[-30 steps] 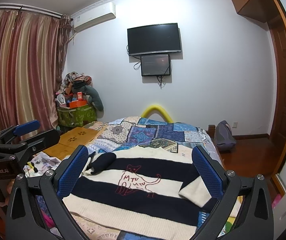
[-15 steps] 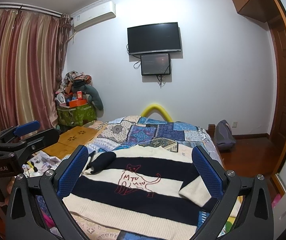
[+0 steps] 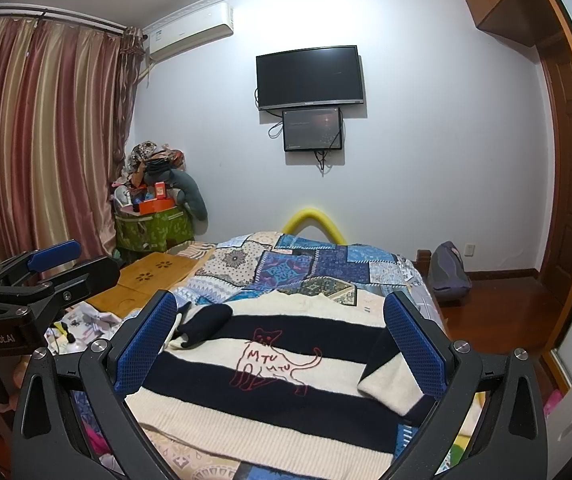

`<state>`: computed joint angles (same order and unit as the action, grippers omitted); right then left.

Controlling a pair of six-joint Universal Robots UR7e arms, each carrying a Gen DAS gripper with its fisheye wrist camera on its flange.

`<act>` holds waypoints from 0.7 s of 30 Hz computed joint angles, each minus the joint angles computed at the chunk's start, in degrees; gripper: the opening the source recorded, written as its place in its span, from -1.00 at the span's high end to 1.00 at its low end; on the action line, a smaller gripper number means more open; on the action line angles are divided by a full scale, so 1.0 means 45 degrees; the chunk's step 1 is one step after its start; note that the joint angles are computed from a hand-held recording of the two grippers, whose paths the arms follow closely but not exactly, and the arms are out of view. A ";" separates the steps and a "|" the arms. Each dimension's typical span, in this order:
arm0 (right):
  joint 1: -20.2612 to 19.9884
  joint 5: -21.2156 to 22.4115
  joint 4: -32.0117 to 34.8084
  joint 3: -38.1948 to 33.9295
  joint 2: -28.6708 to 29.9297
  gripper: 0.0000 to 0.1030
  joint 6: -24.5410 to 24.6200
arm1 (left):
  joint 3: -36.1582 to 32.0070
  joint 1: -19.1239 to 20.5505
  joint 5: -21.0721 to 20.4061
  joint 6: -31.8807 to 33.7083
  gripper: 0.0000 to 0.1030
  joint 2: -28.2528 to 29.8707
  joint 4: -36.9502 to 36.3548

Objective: Fold small clothes

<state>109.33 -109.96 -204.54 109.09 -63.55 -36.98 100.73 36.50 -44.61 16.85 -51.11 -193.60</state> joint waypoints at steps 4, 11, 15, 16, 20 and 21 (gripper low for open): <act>0.0016 -0.0035 -0.0014 -0.0035 0.0041 -1.00 -0.0016 | 0.0014 0.0002 0.0002 0.0015 -1.00 0.0000 -0.0038; -0.0001 -0.0012 -0.0025 -0.0019 0.0038 -1.00 -0.0013 | -0.0014 0.0004 0.0045 -0.0002 -1.00 0.0010 -0.0033; -0.0005 -0.0004 0.0033 -0.0030 0.0039 -1.00 -0.0015 | -0.0058 0.0035 0.0095 -0.0029 -1.00 0.0030 -0.0029; -0.0010 -0.0002 0.0039 -0.0028 0.0039 -1.00 -0.0015 | -0.0092 0.0042 0.0115 -0.0065 -1.00 0.0059 0.0004; -0.0038 -0.0058 0.0241 -0.0132 0.0092 -1.00 0.0008 | -0.0172 0.0128 0.0083 -0.0176 -1.00 0.0090 0.0149; -0.0036 -0.0121 0.0265 -0.0187 0.0140 -1.00 0.0018 | -0.0225 0.0154 0.0105 -0.0163 -1.00 0.0125 0.0160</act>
